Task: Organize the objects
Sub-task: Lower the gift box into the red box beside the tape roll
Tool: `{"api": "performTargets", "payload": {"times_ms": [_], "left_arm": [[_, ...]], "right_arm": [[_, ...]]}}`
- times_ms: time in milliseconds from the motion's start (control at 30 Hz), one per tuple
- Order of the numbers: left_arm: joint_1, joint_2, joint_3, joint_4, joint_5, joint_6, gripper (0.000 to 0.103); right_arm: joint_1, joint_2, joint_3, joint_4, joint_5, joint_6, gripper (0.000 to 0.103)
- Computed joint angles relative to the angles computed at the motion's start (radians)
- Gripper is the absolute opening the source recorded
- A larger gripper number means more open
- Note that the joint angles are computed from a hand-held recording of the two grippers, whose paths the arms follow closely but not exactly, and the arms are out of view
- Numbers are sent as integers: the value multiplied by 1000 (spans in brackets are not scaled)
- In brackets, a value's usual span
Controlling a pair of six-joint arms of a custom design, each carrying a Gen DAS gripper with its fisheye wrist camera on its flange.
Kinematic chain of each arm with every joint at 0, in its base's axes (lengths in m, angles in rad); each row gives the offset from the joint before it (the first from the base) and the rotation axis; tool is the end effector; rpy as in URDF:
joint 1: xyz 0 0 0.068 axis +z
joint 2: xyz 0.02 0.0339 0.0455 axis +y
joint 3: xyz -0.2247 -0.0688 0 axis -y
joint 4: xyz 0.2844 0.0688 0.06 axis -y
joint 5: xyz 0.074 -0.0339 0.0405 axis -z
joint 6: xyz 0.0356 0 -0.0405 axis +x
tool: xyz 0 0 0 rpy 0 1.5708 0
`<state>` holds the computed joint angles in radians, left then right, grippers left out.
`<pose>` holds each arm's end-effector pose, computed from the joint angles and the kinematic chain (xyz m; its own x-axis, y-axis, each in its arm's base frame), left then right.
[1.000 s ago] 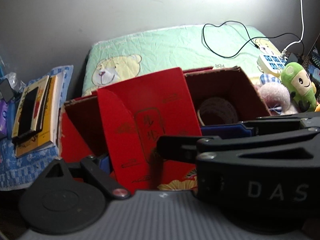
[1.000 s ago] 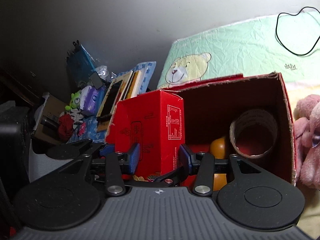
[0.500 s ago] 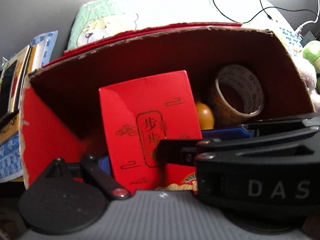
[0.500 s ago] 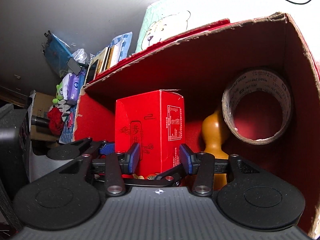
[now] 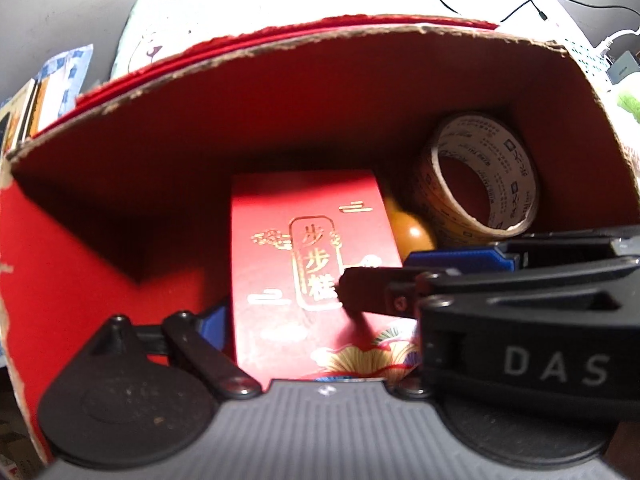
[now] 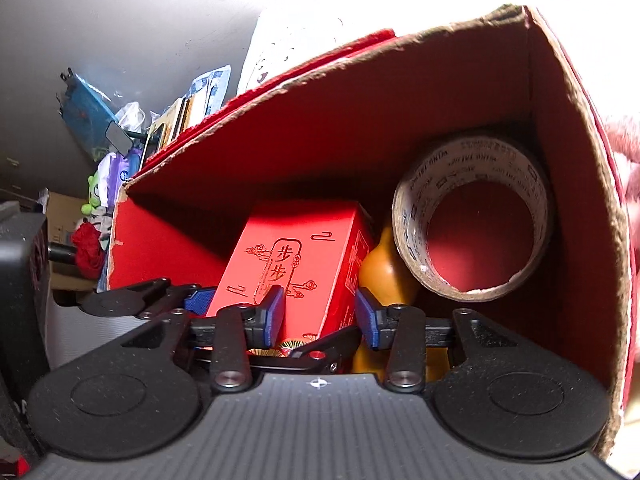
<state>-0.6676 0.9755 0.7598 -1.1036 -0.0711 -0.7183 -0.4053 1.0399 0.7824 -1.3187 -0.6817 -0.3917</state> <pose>0.1680 -0.1292 0.1912 -0.9699 -0.0712 -0.2326 -0.0461 0.9926 -0.1120 0.1890 -0.0567 0.1912 -0.9674 0.0925 -0.2356 -0.0650 0.8088 0.5844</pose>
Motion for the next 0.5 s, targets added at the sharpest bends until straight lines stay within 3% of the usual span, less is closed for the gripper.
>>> {"api": "performTargets", "payload": {"times_ms": [500], "left_arm": [[-5,-87,-35,0,-7,2,88]], "right_arm": [[-31,-101,-44,28,-16,-33,35]]}}
